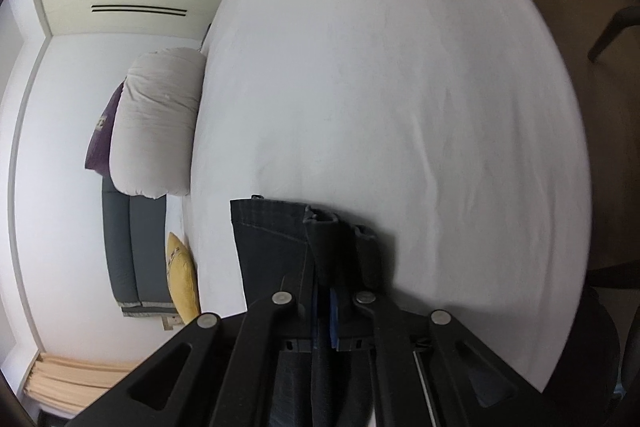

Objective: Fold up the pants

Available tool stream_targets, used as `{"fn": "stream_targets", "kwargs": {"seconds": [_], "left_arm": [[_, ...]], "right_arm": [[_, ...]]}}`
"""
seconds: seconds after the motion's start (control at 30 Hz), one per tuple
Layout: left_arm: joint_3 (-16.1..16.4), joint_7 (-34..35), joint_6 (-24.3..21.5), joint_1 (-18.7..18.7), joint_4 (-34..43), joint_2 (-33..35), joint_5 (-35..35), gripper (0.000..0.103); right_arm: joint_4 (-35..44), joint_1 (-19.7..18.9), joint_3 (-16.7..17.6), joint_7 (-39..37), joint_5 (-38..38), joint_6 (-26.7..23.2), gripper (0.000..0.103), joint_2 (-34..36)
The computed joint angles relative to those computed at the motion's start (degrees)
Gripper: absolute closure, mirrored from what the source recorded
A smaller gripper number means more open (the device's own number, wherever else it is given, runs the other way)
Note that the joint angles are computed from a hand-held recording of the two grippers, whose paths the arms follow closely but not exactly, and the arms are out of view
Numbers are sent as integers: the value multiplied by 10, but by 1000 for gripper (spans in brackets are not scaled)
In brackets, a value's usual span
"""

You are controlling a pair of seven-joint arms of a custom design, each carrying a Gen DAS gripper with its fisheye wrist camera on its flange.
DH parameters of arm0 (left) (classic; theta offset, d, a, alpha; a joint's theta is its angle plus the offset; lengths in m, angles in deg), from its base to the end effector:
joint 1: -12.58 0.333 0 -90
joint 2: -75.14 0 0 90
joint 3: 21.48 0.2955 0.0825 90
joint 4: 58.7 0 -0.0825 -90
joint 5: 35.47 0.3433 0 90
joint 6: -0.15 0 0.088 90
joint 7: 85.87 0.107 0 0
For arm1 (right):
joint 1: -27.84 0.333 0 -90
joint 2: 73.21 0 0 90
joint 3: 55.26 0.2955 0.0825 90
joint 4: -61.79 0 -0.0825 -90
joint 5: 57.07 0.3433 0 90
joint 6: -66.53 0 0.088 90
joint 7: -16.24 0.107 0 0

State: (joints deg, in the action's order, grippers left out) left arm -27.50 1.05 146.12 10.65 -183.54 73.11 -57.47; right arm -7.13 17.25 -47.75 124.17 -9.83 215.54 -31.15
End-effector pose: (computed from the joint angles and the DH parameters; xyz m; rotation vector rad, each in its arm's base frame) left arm 0.5233 -0.0685 0.4499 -2.3205 1.9165 -0.7369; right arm 0.7371 -0.0869 0.4166 -0.6093 2.1317 0.2235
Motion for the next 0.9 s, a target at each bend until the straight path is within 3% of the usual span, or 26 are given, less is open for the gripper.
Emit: {"fn": "stream_targets", "kwargs": {"seconds": [0.33, 0.47, 0.5, 0.53, 0.57, 0.6, 0.63, 0.7, 0.8, 0.9], "left_arm": [[-2, -18, 4, -4, -7, -10, 28, 82], [1, -10, 19, -8, -19, -15, 5, 82], [1, -8, 23, -8, -23, -17, 3, 82], [2, -8, 29, -9, -25, -17, 1, 82], [2, -7, 34, -10, -30, -20, -2, 82], [2, -7, 38, -11, -33, -21, -4, 82], [4, -1, 43, -12, -41, -25, -10, 82], [7, 6, 55, -14, -53, -32, -24, 82], [12, 16, 66, -18, -69, -42, -39, 82], [17, 22, 75, -22, -84, -53, -49, 82]], "right_arm": [[1, 13, -26, 24, -50, -27, 99, -6], [3, -9, -6, -7, -34, -45, 98, -5], [-1, -22, 6, -27, -14, -50, 93, -9], [-16, -24, 5, -36, -5, -42, 81, -21], [-42, -16, -8, -35, -12, -26, 73, -43], [-76, -4, -24, -37, -25, -5, 54, -74], [-102, 9, -40, -35, -46, 6, 47, -100], [-153, 10, -31, -100, -47, 12, 47, -155], [-212, -12, 11, -228, 45, -60, 47, -221], [-271, -8, 31, -303, 116, -152, 47, -272]]}}
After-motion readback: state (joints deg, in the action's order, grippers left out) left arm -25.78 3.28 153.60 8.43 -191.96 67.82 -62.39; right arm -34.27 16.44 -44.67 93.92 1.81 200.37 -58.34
